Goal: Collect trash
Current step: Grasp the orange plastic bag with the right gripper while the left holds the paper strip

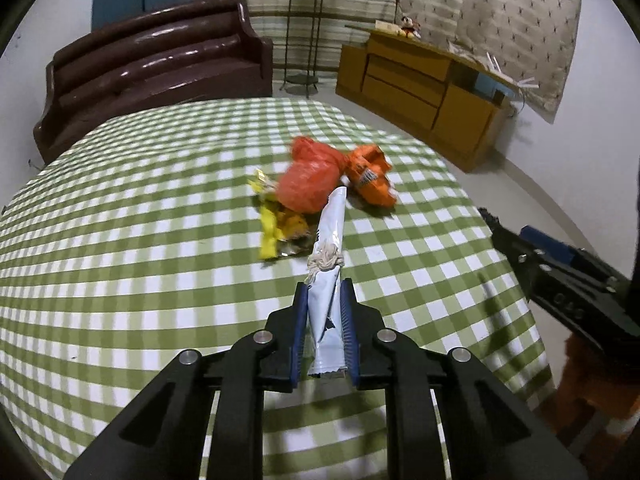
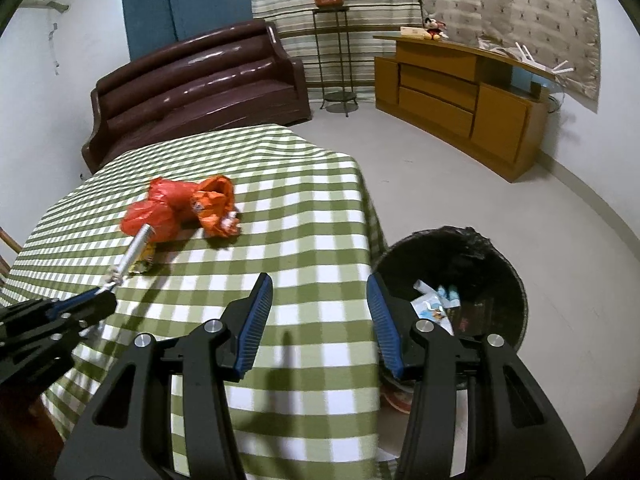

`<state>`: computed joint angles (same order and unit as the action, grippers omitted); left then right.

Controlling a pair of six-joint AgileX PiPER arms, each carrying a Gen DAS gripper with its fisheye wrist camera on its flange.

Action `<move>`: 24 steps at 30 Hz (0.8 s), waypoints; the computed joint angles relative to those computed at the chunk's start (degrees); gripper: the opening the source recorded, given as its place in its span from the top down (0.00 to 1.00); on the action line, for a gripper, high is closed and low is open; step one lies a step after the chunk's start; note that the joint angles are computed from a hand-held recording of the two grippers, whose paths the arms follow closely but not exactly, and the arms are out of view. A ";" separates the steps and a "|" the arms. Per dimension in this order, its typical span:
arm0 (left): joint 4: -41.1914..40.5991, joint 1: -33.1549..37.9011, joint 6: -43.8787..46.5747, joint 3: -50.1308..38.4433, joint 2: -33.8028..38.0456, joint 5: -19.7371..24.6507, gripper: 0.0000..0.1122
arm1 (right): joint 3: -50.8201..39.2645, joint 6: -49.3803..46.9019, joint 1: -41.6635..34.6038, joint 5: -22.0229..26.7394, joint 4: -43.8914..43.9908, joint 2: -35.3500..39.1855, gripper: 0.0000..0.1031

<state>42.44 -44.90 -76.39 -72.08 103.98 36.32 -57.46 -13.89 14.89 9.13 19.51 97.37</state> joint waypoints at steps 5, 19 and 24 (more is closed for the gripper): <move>3.00 0.74 -3.46 4.20 -4.94 0.43 0.84 | -3.24 4.75 2.81 0.96 -4.33 1.76 0.49; 6.48 6.89 -7.13 11.11 -11.88 -0.04 0.84 | -18.70 14.79 7.90 8.22 -12.76 12.31 0.46; 6.94 10.67 -6.84 12.31 -12.65 -0.62 0.84 | -23.42 19.39 9.10 10.48 -17.30 15.45 0.46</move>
